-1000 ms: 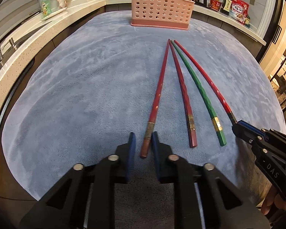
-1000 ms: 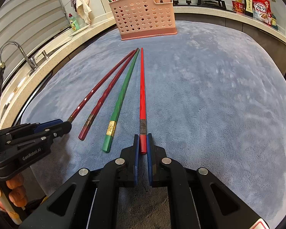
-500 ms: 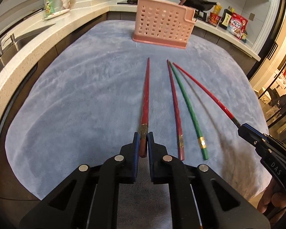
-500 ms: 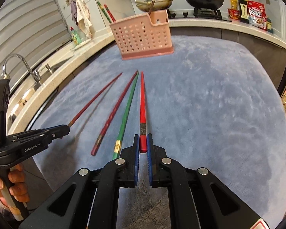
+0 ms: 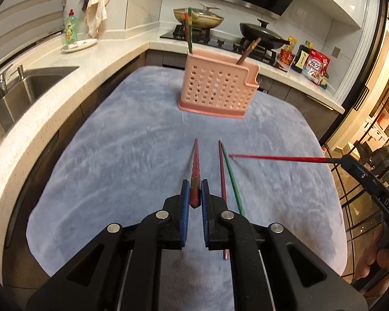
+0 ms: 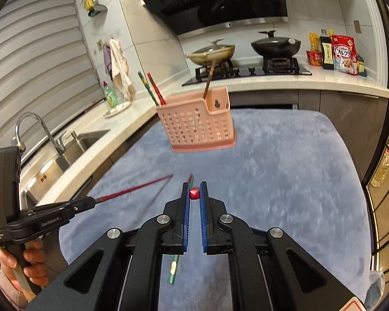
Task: Organize utensils
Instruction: 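Lift both chopsticks into the pink caddy while both tools open to release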
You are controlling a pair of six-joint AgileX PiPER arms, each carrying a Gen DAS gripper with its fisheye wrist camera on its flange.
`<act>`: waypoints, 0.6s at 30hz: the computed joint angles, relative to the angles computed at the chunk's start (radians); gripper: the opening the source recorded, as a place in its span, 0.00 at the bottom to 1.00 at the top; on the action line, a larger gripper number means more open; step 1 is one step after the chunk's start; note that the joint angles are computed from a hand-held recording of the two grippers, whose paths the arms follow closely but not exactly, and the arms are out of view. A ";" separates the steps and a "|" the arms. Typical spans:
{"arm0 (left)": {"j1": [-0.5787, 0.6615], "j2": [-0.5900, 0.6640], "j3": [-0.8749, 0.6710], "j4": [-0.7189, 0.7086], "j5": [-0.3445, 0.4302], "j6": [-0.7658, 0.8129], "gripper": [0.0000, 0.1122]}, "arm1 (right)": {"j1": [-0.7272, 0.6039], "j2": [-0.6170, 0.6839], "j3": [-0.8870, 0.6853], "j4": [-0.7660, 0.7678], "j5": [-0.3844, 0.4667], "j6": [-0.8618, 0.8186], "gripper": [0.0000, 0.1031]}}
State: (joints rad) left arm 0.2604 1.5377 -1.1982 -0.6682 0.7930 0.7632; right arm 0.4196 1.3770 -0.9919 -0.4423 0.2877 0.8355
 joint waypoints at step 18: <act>-0.079 0.241 -0.609 0.081 0.139 -0.235 0.06 | -0.180 0.191 -0.478 0.506 0.041 -0.551 0.07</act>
State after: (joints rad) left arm 0.1819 1.7786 -1.8073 -0.5877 0.9318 0.5283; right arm 0.2394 1.5678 -1.4694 0.0634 0.3292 0.2848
